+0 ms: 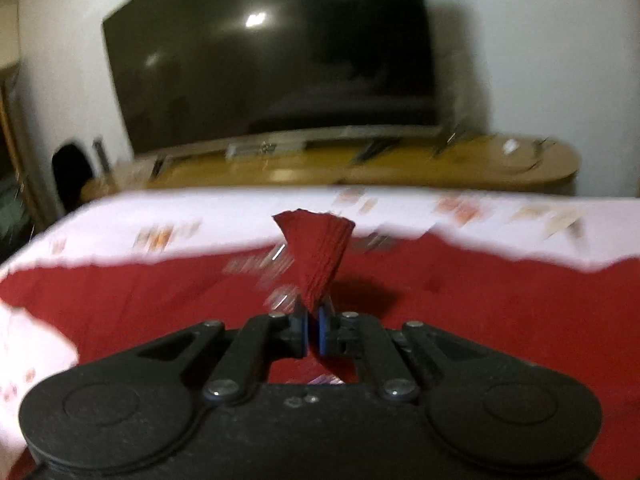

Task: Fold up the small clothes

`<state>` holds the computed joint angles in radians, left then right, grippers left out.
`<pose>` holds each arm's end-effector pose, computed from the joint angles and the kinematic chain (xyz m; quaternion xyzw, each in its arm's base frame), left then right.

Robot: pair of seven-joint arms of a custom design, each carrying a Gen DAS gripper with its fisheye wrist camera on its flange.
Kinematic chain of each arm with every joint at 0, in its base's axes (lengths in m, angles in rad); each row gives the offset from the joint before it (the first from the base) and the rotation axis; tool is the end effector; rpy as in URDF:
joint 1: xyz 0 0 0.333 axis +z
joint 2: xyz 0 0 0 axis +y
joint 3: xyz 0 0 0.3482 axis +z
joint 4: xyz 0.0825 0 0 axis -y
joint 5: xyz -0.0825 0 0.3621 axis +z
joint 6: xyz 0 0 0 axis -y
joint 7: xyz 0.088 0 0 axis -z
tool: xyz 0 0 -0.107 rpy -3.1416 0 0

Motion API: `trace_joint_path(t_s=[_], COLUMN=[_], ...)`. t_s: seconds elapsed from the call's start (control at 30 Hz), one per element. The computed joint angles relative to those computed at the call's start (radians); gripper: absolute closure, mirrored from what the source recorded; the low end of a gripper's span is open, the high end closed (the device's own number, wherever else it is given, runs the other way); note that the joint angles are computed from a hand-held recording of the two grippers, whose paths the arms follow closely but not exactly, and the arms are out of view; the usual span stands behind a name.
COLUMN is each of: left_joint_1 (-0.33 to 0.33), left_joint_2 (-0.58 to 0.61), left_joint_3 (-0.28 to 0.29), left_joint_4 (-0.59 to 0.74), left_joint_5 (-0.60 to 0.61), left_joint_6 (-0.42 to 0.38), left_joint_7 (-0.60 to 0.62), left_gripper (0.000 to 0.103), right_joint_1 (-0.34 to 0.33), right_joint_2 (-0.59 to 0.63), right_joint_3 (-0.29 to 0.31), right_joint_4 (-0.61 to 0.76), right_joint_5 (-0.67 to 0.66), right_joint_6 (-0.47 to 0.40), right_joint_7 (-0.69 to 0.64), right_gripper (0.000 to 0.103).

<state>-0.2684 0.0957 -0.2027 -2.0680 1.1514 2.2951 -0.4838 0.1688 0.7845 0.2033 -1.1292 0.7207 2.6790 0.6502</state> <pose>0.5183 -0.2384 0.4547 -0.8433 0.3265 -0.2466 0.3485 0.7794 0.2122 0.4578 -0.7901 0.3952 -0.1468 0.4450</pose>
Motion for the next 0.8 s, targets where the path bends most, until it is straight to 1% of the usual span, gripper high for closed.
trace_joint_path(t_s=[0.1,0.17,0.2,0.23,0.27,0.3,0.33,0.37,0.4,0.43,0.47,0.5,0.53,0.57,0.6,0.63,0.7,0.73,0.8], left_joint_1=[0.014,0.025,0.031,0.036,0.041,0.045,0.050,0.052,0.057,0.060,0.061,0.065,0.073,0.103,0.136,0.157,0.172,0.167,0.137], left_joint_2=[-0.005,0.006,0.016,0.032,0.055,0.080,0.116,0.145,0.186,0.229,0.280,0.335,0.386,0.444,0.492,0.534,0.607,0.634,0.673], left_joint_3=[0.010,0.018,0.023,0.028,0.034,0.041,0.051,0.061,0.073,0.087,0.100,0.111,0.111,0.078,0.031,-0.007,-0.063,-0.071,-0.055], left_joint_4=[-0.010,-0.001,0.010,0.026,0.053,0.082,0.126,0.161,0.209,0.259,0.319,0.382,0.438,0.489,0.529,0.569,0.655,0.693,0.766], left_joint_5=[0.028,0.061,0.080,0.098,0.119,0.137,0.162,0.180,0.206,0.227,0.238,0.237,0.202,0.097,-0.006,-0.080,-0.188,-0.218,-0.251], left_joint_6=[0.043,0.088,0.116,0.148,0.188,0.224,0.275,0.320,0.389,0.459,0.525,0.588,0.636,0.667,0.674,0.662,0.591,0.567,0.521], left_joint_7=[-0.006,-0.022,-0.033,-0.045,-0.056,-0.059,-0.062,-0.068,-0.087,-0.109,-0.125,-0.130,-0.104,-0.011,0.090,0.174,0.332,0.379,0.438], left_gripper=[0.000,0.000,0.000,0.000,0.000,0.000,0.000,0.000,0.000,0.000,0.000,0.004,0.022,0.029,0.031,0.031,0.031,0.031,0.032], right_joint_1=[0.030,0.032,0.030,0.014,0.005,-0.005,-0.022,-0.055,-0.091,-0.123,-0.142,-0.144,-0.151,-0.159,-0.166,-0.179,-0.210,-0.221,-0.255], right_joint_2=[-0.014,-0.035,-0.040,-0.050,-0.053,-0.073,-0.095,-0.115,-0.134,-0.157,-0.183,-0.200,-0.219,-0.235,-0.245,-0.258,-0.267,-0.261,-0.237], right_joint_3=[-0.008,0.022,0.026,0.042,0.046,0.054,0.072,0.102,0.132,0.150,0.145,0.124,0.103,0.078,0.052,0.031,-0.001,-0.017,-0.039], right_joint_4=[-0.074,-0.137,-0.144,-0.157,-0.152,-0.178,-0.206,-0.229,-0.250,-0.273,-0.297,-0.309,-0.324,-0.334,-0.338,-0.344,-0.341,-0.329,-0.295], right_joint_5=[-0.030,-0.006,-0.001,0.016,0.027,0.049,0.087,0.141,0.202,0.259,0.299,0.320,0.344,0.361,0.369,0.384,0.415,0.423,0.446], right_joint_6=[0.017,0.090,0.093,0.081,0.070,0.087,0.115,0.139,0.156,0.165,0.169,0.176,0.178,0.165,0.146,0.129,0.076,0.047,-0.023], right_joint_7=[-0.036,-0.101,-0.111,-0.132,-0.142,-0.161,-0.191,-0.237,-0.291,-0.335,-0.348,-0.334,-0.316,-0.287,-0.250,-0.216,-0.140,-0.090,0.018], right_gripper=[0.095,0.087,0.082,0.078,0.077,0.074,0.061,0.049,0.048,0.048,0.048,0.048,0.048,0.048,0.048,0.048,0.048,0.048,0.048])
